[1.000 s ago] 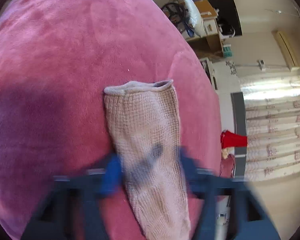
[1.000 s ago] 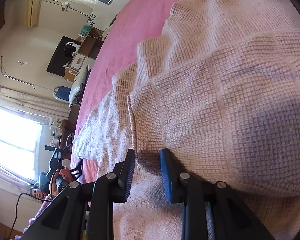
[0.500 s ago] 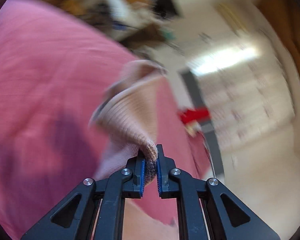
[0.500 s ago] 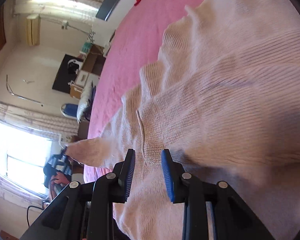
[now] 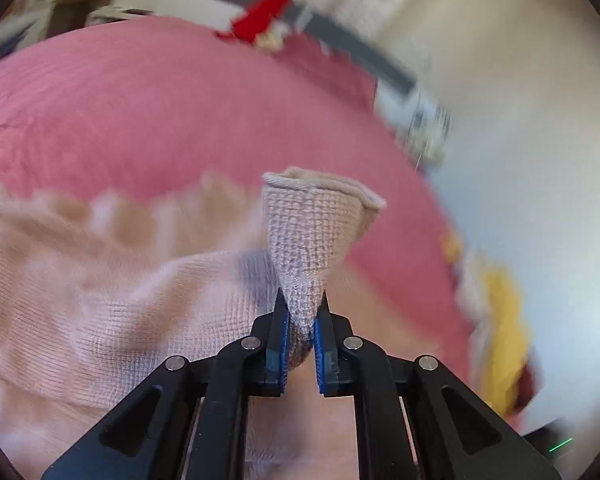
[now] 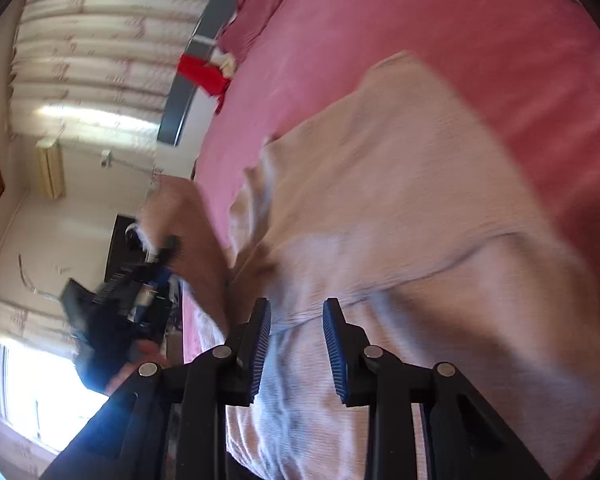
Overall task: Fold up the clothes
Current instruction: 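Fold the held sleeve onto the sweater body with the left gripper and release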
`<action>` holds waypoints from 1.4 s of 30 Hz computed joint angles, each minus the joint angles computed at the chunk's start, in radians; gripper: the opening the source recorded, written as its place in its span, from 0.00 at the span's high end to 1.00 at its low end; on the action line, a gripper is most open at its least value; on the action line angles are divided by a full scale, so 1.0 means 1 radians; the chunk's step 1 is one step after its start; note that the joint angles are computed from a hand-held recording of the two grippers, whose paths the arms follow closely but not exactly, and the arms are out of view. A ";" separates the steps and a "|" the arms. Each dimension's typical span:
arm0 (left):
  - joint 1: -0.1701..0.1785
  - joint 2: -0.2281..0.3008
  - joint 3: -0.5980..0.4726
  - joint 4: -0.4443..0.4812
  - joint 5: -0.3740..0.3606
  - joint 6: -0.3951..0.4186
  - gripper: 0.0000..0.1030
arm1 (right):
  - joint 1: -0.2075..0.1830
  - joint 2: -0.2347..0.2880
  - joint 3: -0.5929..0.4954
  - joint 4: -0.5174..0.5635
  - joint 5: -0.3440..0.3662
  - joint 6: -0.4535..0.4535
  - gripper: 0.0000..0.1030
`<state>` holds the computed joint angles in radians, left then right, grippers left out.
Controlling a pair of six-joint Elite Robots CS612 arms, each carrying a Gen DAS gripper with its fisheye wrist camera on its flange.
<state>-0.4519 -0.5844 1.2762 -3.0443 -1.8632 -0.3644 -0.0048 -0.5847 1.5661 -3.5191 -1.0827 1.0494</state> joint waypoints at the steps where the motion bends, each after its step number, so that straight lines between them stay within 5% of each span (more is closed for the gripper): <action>1: -0.013 0.000 0.006 0.043 0.016 0.051 0.79 | -0.012 -0.003 0.020 -0.014 0.009 0.003 0.73; 3: -0.020 -0.014 0.033 0.100 -0.004 0.131 0.70 | -0.019 -0.015 0.048 -0.007 -0.008 -0.002 0.72; 10: 0.041 -0.094 0.217 -0.080 -0.212 0.283 0.35 | -0.025 -0.012 0.021 0.038 -0.012 -0.054 0.70; 15: 0.091 -0.102 0.235 -0.170 0.008 0.287 0.33 | -0.004 -0.004 -0.099 0.258 -0.060 -0.237 0.66; 19: 0.129 -0.063 0.142 -0.063 0.146 0.216 0.33 | 0.009 0.025 -0.211 0.455 -0.072 -0.398 0.65; 22: 0.156 -0.038 0.092 0.010 0.173 0.152 0.33 | 0.016 0.061 -0.289 0.585 -0.048 -0.397 0.69; 25: 0.171 -0.026 0.072 0.024 0.146 0.140 0.33 | 0.011 0.059 -0.265 0.490 0.006 -0.284 0.95; 27: 0.179 -0.023 0.066 0.025 0.126 0.154 0.33 | 0.008 0.045 -0.229 0.368 0.026 -0.221 0.95; 30: 0.183 -0.016 0.058 0.034 0.089 0.199 0.33 | 0.017 -0.015 -0.149 0.307 -0.062 -0.271 0.95; 33: 0.174 -0.011 0.061 0.066 0.111 0.286 0.32 | 0.031 -0.040 -0.126 0.432 -0.166 -0.357 0.95; 36: 0.168 -0.029 0.079 0.086 0.122 0.351 0.32 | 0.035 -0.009 -0.156 0.574 -0.214 -0.415 0.91; 38: 0.181 -0.051 0.100 0.085 0.064 0.339 0.32 | 0.026 -0.012 -0.122 0.480 -0.194 -0.371 0.81; 40: 0.196 -0.068 0.134 0.016 0.012 0.297 0.32 | 0.041 -0.043 -0.074 0.375 -0.314 -0.331 0.73; 42: 0.202 -0.071 0.146 -0.049 -0.023 0.249 0.31 | 0.051 -0.049 -0.042 0.185 -0.341 -0.314 0.72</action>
<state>-0.2498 -0.6556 1.4224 -3.0936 -1.8862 -0.1152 0.0466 -0.6341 1.5240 -3.3341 -1.4234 0.7356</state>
